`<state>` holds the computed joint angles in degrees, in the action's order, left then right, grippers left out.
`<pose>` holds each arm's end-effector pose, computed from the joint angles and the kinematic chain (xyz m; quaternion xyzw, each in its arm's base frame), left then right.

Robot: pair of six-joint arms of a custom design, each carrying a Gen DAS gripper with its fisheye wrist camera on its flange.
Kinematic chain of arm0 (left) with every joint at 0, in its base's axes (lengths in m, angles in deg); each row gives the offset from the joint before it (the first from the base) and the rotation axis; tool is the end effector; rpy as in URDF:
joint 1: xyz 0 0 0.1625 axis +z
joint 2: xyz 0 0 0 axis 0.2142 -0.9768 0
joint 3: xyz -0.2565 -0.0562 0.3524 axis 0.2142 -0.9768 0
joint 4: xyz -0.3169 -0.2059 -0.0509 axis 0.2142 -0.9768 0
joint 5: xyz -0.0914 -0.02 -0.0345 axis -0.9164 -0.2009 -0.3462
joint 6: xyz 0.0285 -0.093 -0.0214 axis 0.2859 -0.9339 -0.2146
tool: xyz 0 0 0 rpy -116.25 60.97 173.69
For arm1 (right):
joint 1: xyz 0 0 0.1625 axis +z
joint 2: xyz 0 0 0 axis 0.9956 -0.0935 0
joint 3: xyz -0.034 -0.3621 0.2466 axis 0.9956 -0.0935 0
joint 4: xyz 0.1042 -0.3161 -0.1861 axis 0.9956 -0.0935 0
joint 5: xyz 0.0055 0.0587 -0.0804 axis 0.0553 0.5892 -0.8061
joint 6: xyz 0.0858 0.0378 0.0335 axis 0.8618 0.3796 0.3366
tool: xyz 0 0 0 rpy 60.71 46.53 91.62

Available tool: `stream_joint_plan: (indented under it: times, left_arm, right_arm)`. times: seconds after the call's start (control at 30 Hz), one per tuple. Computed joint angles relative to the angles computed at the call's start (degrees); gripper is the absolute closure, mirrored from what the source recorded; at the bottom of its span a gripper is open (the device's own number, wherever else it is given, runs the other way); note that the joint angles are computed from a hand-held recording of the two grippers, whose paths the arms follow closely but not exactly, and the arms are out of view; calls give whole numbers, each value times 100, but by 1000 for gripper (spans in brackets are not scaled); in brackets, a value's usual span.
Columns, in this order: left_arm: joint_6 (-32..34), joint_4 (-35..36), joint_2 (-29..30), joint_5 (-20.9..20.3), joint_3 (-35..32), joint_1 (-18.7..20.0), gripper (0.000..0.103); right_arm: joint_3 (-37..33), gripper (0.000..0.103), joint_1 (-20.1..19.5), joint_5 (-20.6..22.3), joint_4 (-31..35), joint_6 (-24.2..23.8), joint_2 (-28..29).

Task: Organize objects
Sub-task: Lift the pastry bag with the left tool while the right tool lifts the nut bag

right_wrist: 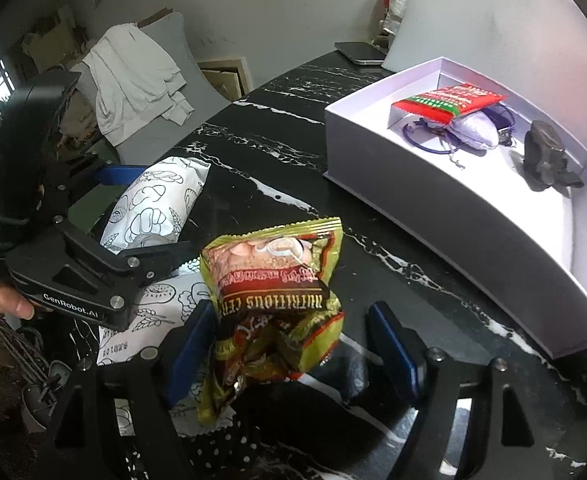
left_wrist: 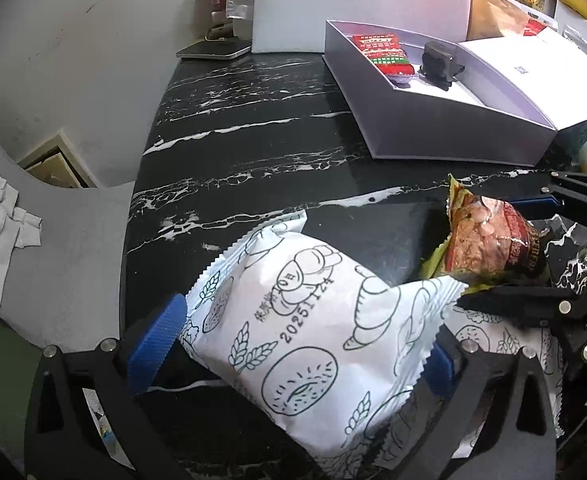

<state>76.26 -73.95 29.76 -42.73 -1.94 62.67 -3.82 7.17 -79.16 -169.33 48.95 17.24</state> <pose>-0.0286 -0.8387 0.0973 0.2884 0.8886 -0.1775 0.3094 0.1184 -0.8022 0.0086 0.2293 -0.9193 0.1882 0.2588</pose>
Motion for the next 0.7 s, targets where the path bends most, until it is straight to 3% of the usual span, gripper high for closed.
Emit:
stream_joint_plan:
  times: [0.17,0.2,0.23,0.33,0.43,0.7]
  left_arm:
    - [-23,-402,-64,-146,198,36,4]
    - [-8,-515,-87,-163,271,36,8]
    - [31,-604,-119,-191,345,30,19]
    - [163,-784,-227,-179,558,-38,31]
    - [21,-547,-285,-188,541,-67,37]
    - [-368,-402,-557,-373,799,-99,42]
  right_arm:
    - [60,26,-8,89,-197,-16,12]
    - [101,38,-16,178,-198,-7,-17]
    - [135,47,-25,271,-188,30,-45]
    - [137,55,-12,249,-296,134,-41]
    - [133,60,1,233,-401,197,-29]
    - [470,61,67,308,-796,157,-205]
